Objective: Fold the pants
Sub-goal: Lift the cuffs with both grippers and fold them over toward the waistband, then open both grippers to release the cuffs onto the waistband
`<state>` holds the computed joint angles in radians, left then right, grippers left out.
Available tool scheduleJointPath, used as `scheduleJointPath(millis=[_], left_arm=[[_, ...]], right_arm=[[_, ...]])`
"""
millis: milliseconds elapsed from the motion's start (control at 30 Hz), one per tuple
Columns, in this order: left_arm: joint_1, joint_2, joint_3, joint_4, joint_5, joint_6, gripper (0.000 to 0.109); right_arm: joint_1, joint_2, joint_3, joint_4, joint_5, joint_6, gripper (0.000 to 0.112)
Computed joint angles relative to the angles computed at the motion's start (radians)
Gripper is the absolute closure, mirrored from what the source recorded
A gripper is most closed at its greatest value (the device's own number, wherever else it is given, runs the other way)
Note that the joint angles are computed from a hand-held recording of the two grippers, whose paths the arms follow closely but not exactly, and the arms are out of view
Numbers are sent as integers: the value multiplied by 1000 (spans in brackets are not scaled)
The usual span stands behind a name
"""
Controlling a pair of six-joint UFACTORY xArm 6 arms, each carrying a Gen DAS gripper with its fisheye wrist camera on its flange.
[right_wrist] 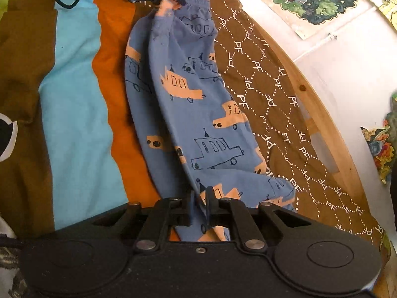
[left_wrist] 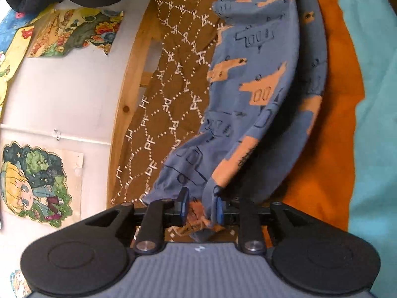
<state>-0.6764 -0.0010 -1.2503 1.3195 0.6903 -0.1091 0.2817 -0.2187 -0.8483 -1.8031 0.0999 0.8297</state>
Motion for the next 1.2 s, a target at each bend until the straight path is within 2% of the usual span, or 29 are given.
scheduleJointPath(millis=[67,233,333,400,467,633,667,700,733,767,800,833,867,1033,1200], left_arm=[[-2,-4,5,-9,8,7,97],[0,-5,5,35,-1,16,102],[7,-8,3,42,-5,35,102],[11,-2,-5,-20,3,89,102],[12,-1,-5,-67,8,109,98],[15,-8,1,-147,6,153,84],[15,-11,2,-156,9,151,79],[15,-13,-4,-180,12,147,75],[18,-13,-15,-209,11,146,60],[20,-17,-29,-262,10,140,42],[22,-16,-49,-323,14,140,33],[19,-16,-69,-357,24,111,13],[17,-15,-83,-358,21,57,6],[-19,72,-236,-377,60,-155,6],[-80,229,-442,-448,117,-302,6]], right_arm=[[-13,9,-5,21,-27,-16,112],[-22,-4,7,94,-47,-92,112],[-20,-37,38,164,-53,-174,112],[-15,-51,69,273,-59,-283,112],[-5,-55,94,357,-56,-367,112],[7,-40,98,426,-31,-440,111],[3,-43,101,433,-38,-443,108],[-1,-48,104,443,-41,-449,99],[-9,-58,106,445,-47,-444,90],[-20,-71,110,453,-56,-435,72],[-30,-80,111,481,-59,-437,49],[-42,-96,119,535,-60,-444,39],[-53,-110,126,589,-57,-449,25],[-116,-186,161,886,2,-424,16],[-202,-254,221,1185,-1,-421,12]])
